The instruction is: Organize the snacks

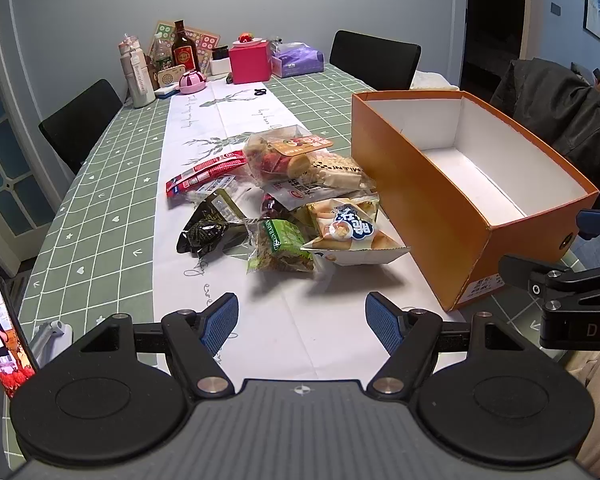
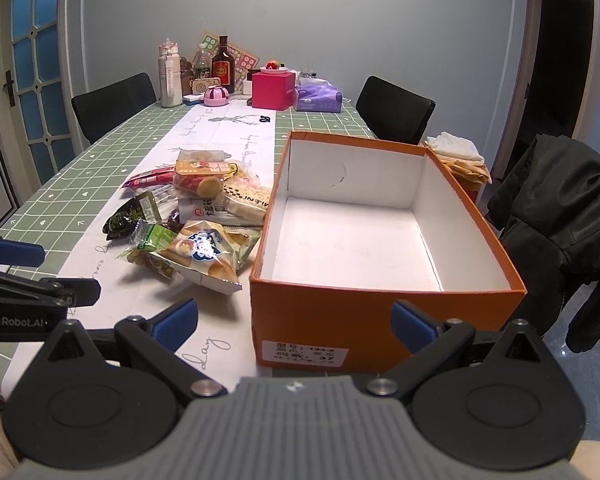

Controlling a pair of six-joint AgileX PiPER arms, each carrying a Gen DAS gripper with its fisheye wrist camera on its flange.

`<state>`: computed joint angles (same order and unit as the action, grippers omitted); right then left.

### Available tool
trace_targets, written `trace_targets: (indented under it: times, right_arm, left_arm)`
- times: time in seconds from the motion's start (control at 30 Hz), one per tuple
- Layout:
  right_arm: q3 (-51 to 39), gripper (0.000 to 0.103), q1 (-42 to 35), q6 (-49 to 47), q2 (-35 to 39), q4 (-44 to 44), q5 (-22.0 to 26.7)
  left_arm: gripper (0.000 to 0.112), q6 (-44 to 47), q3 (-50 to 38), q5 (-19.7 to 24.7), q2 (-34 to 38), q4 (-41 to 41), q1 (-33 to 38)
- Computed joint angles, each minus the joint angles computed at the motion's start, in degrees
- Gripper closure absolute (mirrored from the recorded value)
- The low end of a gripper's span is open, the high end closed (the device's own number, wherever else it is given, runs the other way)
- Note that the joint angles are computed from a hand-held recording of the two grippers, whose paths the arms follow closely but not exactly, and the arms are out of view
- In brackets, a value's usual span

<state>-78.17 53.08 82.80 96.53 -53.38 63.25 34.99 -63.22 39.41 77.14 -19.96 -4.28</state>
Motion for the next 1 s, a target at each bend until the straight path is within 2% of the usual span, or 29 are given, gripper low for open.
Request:
trace_targets:
  times: [0.37,0.57,0.63,0.73,0.8,0.9,1.0]
  right_arm:
    - [-0.04,0.003,0.36,-0.24,-0.22,-0.45,-1.04]
    - [3.44,0.003,0.79,0.92,-2.79,-6.33,-6.16]
    - [2.07,0.006,-0.08,-2.93,-2.12,-6.11,-7.39]
    - [-1.28,0.022,-2.55,-11.06,-0.67,-2.77,-10.6]
    - [-4.2,0.026,-4.78,-17.8,0.71,1.36,-13.19]
    - [-10.01,0.036,-9.11,-31.11,3.8,12.05,-16.35]
    - [-18.1,0.039,-12.96,-44.83,8.9,23.0,-15.49]
  left_arm:
    - [0.027,1.8,-0.41,0.87,0.14,-1.79,0.94]
    - [0.027,13.25,-2.08,5.08,1.37,-12.25,6.35]
    - [0.027,15.87,-3.56,6.79,2.72,-14.57,7.93]
    - [0.027,18.32,-6.33,8.78,5.35,-16.07,9.46]
    - [0.027,19.41,-8.34,9.73,7.37,-15.85,9.9]
    - [0.027,19.31,-11.38,9.77,10.44,-13.81,9.47]
    - [0.027,16.07,-15.48,10.24,14.22,-11.21,8.94]
